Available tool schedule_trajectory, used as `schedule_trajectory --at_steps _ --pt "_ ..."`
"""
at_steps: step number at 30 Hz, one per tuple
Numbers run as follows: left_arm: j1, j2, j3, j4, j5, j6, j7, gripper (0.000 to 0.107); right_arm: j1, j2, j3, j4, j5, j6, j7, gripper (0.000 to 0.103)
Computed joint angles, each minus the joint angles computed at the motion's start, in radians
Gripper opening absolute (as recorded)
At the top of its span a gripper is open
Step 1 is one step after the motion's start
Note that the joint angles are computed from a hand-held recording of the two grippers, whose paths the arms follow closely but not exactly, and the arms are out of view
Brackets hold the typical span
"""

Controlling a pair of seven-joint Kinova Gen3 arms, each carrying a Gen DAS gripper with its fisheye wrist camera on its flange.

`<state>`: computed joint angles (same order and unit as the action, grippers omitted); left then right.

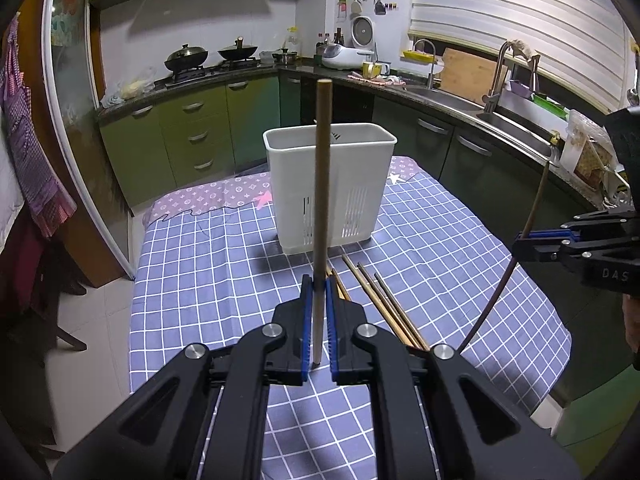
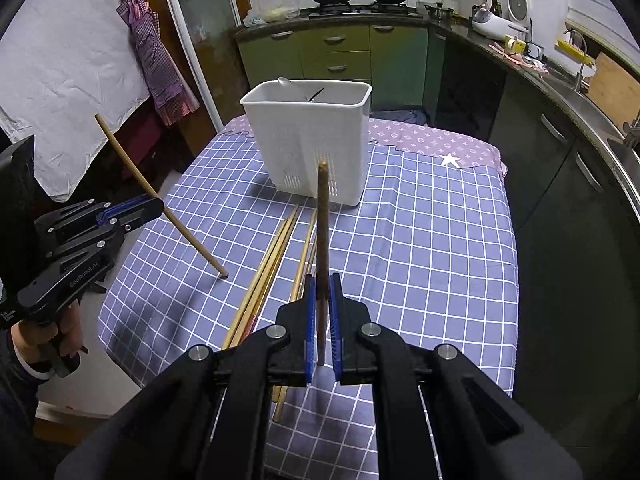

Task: Organize utensils
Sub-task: 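Drop the chopstick into the holder with the left gripper while the right carries its chopstick over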

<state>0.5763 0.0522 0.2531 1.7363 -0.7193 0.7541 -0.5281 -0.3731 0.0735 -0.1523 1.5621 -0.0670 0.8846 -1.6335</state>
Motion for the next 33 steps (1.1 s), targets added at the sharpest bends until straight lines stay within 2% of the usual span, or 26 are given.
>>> schedule_trajectory --at_steps 9,13,18,22,28,33 --pt "-0.013 -0.014 0.004 -0.042 0.032 0.012 -0.068 0.007 0.000 0.003 0.000 -0.004 -0.003 -0.001 0.010 0.007" --pt "-0.023 -0.012 0.005 -0.114 0.037 0.033 -0.121 0.007 0.002 0.004 0.000 -0.007 -0.009 -0.001 0.021 0.007" --pt "-0.016 0.032 -0.009 -0.255 -0.020 0.078 -0.163 0.007 0.013 0.008 0.005 -0.012 -0.026 0.001 0.047 0.007" --pt "-0.014 0.076 -0.048 -0.363 -0.012 0.066 -0.202 0.007 0.024 0.009 0.009 -0.008 -0.041 -0.004 0.064 0.007" --pt "0.039 0.160 -0.123 -0.499 -0.101 0.054 -0.186 0.007 0.043 0.015 0.015 -0.016 -0.073 0.008 0.104 0.007" --pt "0.053 0.243 -0.177 -0.582 -0.052 0.069 -0.233 0.007 0.054 0.018 0.016 -0.023 -0.097 0.017 0.130 0.007"
